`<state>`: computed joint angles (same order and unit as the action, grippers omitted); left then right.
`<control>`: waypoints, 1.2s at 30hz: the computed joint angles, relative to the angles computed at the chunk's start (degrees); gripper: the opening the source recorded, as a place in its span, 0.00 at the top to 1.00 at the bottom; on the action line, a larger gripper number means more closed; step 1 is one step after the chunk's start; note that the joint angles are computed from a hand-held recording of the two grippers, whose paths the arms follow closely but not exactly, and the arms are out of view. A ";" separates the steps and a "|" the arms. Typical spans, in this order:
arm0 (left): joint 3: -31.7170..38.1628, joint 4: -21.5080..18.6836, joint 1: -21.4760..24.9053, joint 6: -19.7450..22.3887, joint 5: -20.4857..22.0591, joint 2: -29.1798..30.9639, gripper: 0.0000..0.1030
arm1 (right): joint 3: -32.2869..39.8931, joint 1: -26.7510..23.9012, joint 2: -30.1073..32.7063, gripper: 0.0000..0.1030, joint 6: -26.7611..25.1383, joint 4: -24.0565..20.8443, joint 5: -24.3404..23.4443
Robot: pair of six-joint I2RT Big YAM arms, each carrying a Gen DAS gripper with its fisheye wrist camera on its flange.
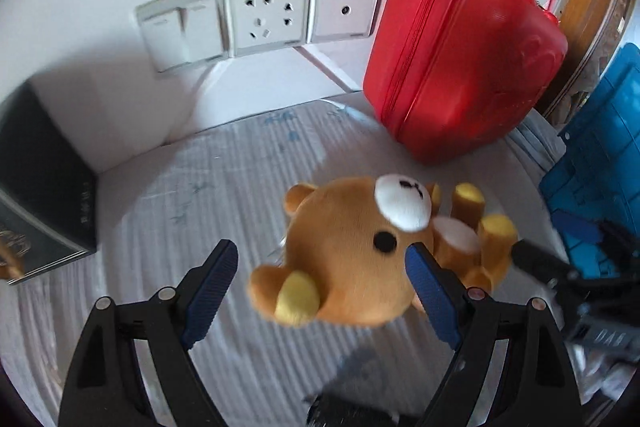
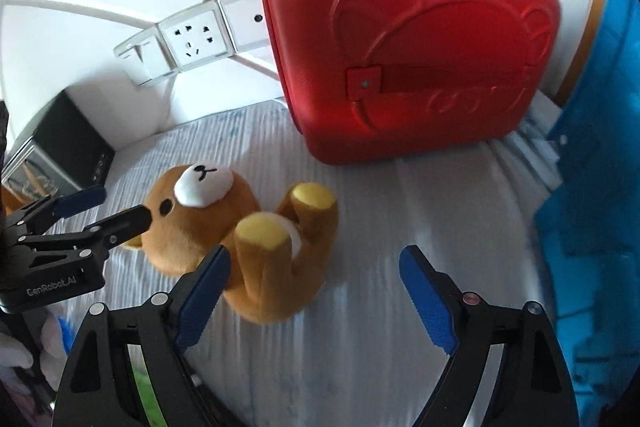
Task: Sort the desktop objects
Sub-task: 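Reach both tools to the brown teddy bear beside the red suitcase, then grasp the teddy bear's body with the left tool while the right tool grips its leg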
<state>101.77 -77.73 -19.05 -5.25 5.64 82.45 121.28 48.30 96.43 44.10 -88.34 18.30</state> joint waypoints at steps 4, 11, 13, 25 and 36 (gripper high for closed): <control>-1.07 0.82 -1.45 1.45 -0.15 1.33 0.16 | -3.21 -1.12 0.30 0.16 -0.23 3.39 -3.56; -5.18 0.08 -2.48 3.26 -0.30 -1.70 0.15 | -10.51 -0.23 -3.51 0.41 -5.22 8.57 -5.18; -7.01 -0.28 -3.61 3.52 -1.59 -2.89 0.15 | -12.45 0.81 -5.17 0.42 -6.48 8.79 -4.05; -10.91 1.79 -6.86 -0.38 -5.24 -4.04 0.12 | -19.47 0.26 -10.76 0.47 -6.89 10.98 -5.94; -13.07 3.42 -6.66 -0.78 -5.04 -4.16 0.08 | -15.19 -1.11 -6.38 0.49 -5.18 14.54 -9.63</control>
